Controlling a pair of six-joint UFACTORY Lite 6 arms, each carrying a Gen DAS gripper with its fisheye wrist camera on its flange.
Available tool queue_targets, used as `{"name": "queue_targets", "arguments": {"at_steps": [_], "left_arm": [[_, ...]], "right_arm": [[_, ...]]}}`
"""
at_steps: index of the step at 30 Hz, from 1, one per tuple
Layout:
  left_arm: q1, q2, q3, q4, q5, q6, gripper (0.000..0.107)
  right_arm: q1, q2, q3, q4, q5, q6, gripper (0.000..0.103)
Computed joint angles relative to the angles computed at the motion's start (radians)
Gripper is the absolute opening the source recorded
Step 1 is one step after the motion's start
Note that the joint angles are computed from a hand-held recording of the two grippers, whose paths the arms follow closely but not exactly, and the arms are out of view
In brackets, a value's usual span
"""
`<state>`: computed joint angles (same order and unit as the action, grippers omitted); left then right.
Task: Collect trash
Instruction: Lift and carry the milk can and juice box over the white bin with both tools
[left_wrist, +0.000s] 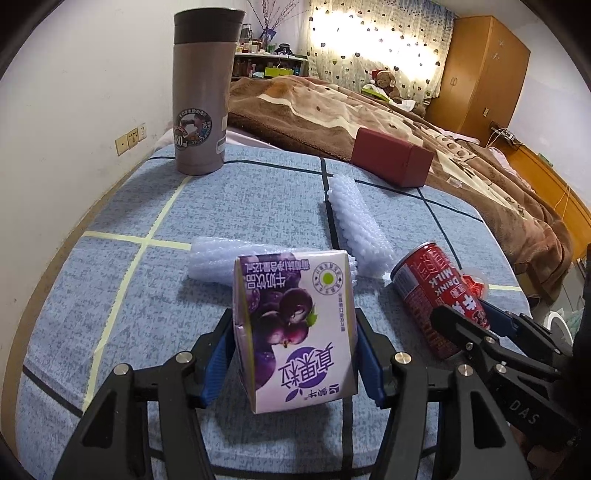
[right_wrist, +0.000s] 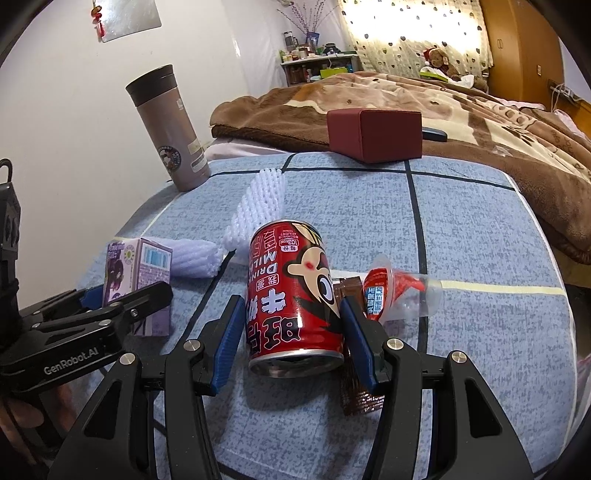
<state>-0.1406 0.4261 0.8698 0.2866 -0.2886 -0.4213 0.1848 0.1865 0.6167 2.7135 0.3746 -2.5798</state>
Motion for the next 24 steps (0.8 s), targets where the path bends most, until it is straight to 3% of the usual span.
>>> {"name": "queue_targets", "arguments": {"at_steps": [11,24], "left_arm": [[-0.021,-0.12,-0.119,-0.01,-0.014,0.0,0.062],[-0.106,-0.265,-0.247,-0.16,-0.025,0.098,0.062]], "right_arm": [[0.0,-0.107,-0.085,0.032,0.015,-0.02,0.054],[-0.04,-0.279,-0.225,-0.007,0.031,0.001,0.054]]}}
